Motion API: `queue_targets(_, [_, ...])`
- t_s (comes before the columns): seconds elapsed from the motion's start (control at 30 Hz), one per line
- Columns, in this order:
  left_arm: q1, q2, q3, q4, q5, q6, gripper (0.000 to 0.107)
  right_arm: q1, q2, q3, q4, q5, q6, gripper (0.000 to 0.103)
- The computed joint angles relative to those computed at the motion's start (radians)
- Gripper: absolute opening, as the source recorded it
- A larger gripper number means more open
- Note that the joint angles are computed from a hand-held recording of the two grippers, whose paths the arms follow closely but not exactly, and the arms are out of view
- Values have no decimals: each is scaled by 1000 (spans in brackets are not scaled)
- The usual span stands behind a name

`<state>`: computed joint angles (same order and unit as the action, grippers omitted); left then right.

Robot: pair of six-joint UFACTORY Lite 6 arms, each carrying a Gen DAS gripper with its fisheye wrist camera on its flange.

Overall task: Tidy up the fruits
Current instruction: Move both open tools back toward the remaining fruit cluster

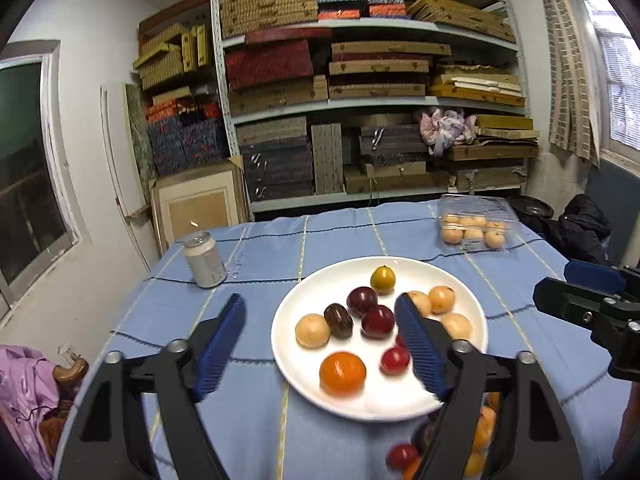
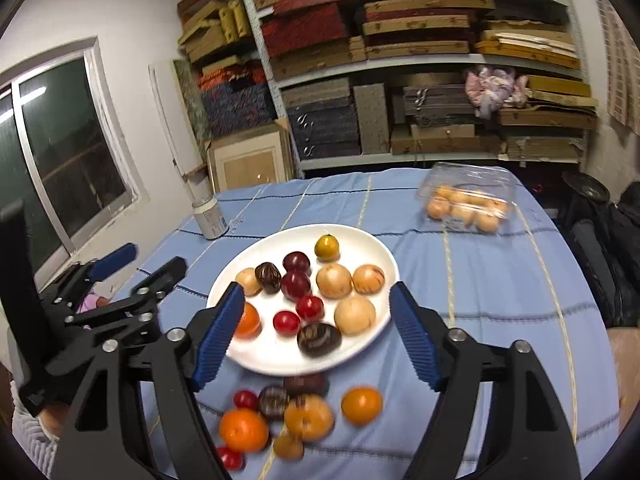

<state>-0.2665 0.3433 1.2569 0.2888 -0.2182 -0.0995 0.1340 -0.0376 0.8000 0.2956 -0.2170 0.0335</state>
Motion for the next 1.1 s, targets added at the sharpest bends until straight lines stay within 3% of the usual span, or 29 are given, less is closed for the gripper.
queue_targets(0.13, [-3,-183,-226,-97,-85,119,92,41,-140,-216,96,-94,-25,83])
queue_targets(0.23, [-13,-286,-352,-155,-126,190,94,55,-162,-345,72,-170,68,83])
queue_targets(0.4, [-5,-407,-529,-153,-189,180,99,-21,-95,-513,-208,-359,435,83])
queue_targets(0.47, [2,-425,-578,-166,-206,189,99,-71,-87,-540,-287,-374,519,83])
queue_targets(0.73, [39,-338,-675,-176,-302,167,99,-64,-110,-568,-265,-409,513,91])
queue_targets(1.1, [88,-177,-597,-56,-272,77,99,-55,-64,-533,-285,-387,532,95])
